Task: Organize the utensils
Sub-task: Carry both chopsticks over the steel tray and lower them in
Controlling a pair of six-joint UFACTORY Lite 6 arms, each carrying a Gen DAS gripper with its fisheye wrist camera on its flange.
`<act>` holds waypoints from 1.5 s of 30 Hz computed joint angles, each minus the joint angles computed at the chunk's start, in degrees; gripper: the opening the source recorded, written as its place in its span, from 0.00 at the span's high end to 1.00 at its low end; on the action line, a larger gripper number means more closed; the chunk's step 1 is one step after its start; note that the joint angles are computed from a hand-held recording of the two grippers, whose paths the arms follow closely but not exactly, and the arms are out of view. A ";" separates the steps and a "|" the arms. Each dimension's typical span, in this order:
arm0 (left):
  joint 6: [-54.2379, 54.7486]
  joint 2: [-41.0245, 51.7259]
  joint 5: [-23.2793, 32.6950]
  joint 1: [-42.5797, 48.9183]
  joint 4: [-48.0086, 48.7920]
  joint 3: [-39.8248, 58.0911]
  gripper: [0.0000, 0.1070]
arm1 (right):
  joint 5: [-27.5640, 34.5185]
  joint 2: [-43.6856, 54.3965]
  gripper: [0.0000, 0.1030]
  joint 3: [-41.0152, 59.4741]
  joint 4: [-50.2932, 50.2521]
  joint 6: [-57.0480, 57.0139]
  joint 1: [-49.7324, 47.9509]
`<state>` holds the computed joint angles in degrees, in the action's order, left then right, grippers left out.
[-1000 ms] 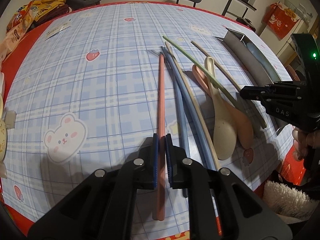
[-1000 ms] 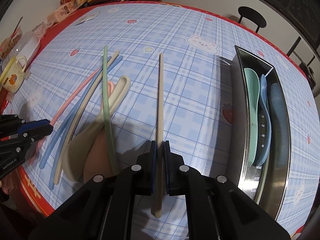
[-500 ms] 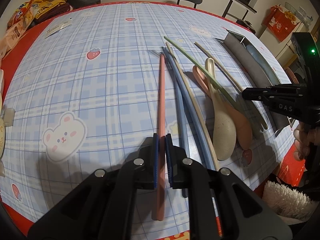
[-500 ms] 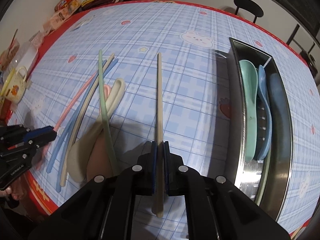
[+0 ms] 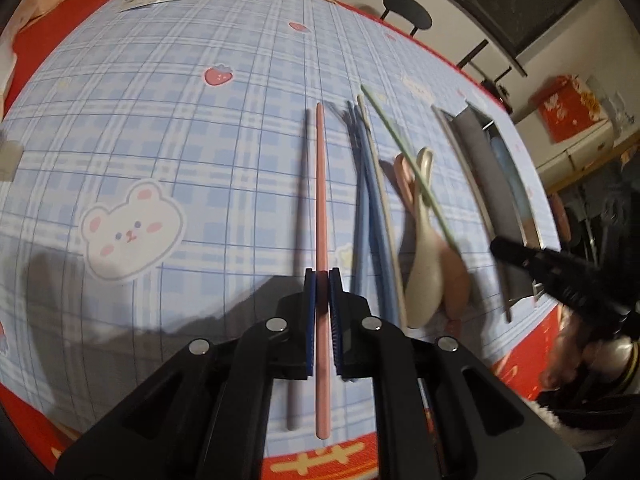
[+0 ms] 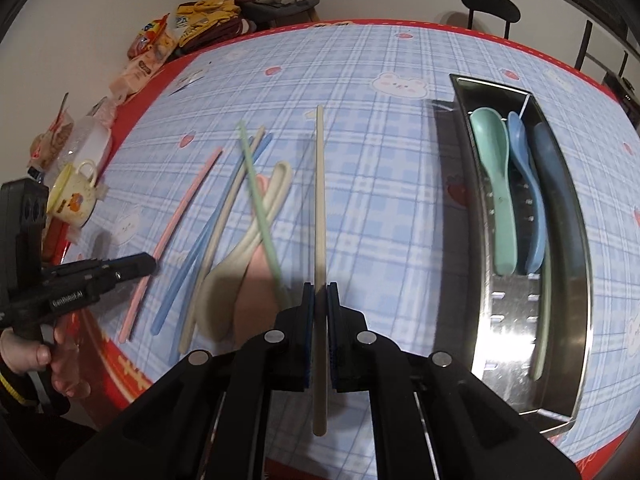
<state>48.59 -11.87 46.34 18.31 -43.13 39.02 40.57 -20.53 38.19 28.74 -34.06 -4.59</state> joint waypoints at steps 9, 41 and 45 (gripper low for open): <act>-2.67 -4.32 7.63 2.45 -0.14 3.54 0.90 | 2.14 -1.90 0.93 -0.82 5.28 -4.04 -2.01; -45.78 9.17 -10.24 -44.21 5.09 22.89 0.90 | 22.70 18.72 0.93 17.78 16.00 -32.71 -45.88; -47.49 13.39 -14.73 -47.58 0.84 23.92 0.90 | 23.65 21.93 0.93 21.14 14.55 -32.41 -46.12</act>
